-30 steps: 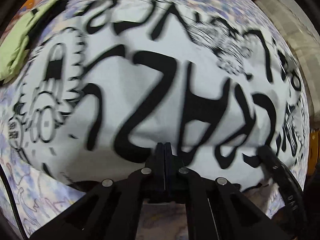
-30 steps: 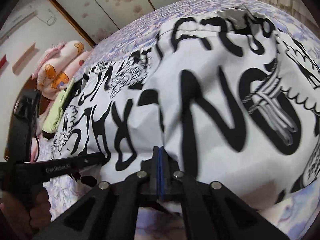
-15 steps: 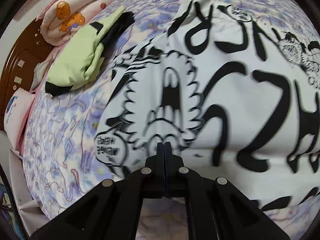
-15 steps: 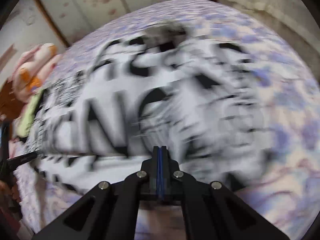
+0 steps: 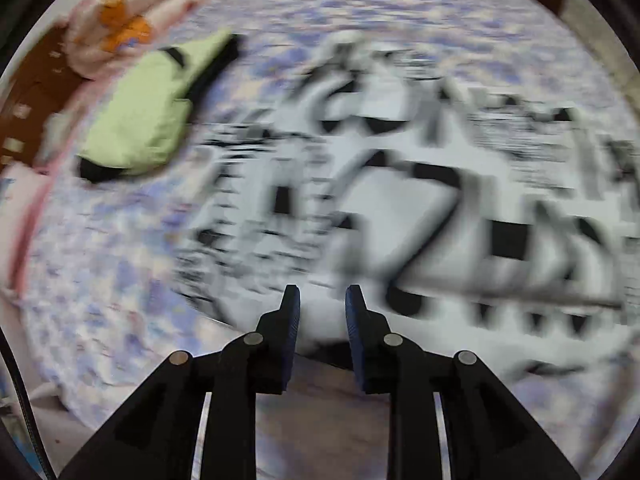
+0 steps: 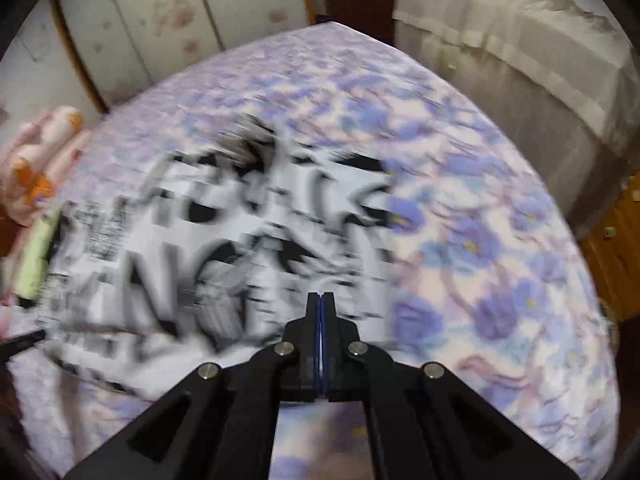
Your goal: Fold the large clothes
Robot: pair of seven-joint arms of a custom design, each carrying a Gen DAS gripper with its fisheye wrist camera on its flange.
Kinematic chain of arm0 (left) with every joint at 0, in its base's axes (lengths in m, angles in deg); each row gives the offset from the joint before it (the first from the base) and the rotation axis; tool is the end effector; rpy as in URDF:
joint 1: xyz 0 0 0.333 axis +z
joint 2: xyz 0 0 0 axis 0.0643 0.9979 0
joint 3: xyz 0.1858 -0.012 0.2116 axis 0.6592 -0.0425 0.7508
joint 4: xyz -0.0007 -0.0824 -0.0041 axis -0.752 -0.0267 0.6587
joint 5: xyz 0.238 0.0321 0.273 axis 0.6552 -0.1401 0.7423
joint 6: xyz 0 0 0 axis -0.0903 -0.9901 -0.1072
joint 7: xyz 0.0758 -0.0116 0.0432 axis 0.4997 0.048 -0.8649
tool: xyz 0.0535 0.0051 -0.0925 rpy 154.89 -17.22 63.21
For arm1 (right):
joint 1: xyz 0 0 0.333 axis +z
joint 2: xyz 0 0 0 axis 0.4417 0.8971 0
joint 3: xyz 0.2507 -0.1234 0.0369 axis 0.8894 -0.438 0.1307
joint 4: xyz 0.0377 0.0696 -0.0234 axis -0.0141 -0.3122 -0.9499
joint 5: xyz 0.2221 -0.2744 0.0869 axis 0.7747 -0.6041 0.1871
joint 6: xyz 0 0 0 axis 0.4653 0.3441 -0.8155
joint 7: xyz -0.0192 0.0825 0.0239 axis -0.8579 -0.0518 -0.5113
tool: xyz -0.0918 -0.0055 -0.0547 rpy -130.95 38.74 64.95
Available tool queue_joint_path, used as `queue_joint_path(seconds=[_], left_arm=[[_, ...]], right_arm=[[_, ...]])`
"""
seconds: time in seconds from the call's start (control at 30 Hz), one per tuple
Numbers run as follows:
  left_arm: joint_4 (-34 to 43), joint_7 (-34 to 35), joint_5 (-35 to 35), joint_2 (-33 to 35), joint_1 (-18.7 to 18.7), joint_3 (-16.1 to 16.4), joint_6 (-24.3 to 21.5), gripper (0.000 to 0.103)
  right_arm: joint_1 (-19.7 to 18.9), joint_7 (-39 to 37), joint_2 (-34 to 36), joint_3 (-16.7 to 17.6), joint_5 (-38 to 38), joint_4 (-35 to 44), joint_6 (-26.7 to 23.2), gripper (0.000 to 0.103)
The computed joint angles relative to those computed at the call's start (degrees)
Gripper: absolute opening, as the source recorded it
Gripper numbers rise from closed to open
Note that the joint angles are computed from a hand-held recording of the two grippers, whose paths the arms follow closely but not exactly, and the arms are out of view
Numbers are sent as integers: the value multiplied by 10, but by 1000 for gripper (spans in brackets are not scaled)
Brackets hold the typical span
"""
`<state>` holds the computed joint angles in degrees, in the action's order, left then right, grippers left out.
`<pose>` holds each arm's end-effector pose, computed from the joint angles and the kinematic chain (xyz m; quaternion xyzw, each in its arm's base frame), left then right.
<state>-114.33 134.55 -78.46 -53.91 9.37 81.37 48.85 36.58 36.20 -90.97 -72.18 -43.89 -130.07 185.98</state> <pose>0.4912 0.0180 0.5146 -0.8052 0.5759 -0.0389 0.1361 0.5227 0.1070 0.5419 -0.6614 0.6928 -0.1312 0.2557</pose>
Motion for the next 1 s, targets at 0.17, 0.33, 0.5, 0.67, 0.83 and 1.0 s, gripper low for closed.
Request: queue_joint_path(seconds=[0.17, 0.33, 0.5, 0.67, 0.83, 1.0], left_arm=[[49, 81, -136, 37, -32, 5, -6, 22], [103, 103, -171, 108, -49, -11, 14, 21], [185, 73, -153, 198, -49, -13, 14, 22], [270, 39, -113, 284, -50, -7, 25, 21], [349, 19, -53, 362, -60, 1, 53, 21], [413, -14, -60, 411, -43, 11, 50, 3]], right_arm=[[56, -135, 15, -3, 202, 17, 11, 0], [83, -217, 79, 24, 282, 67, -20, 0], [82, -212, 160, 47, 280, 133, -2, 0], [71, -148, 283, 50, 219, 266, 11, 0], [51, -131, 376, 61, 183, 382, 3, 0], [11, -172, 418, 89, 211, 442, -37, 0]])
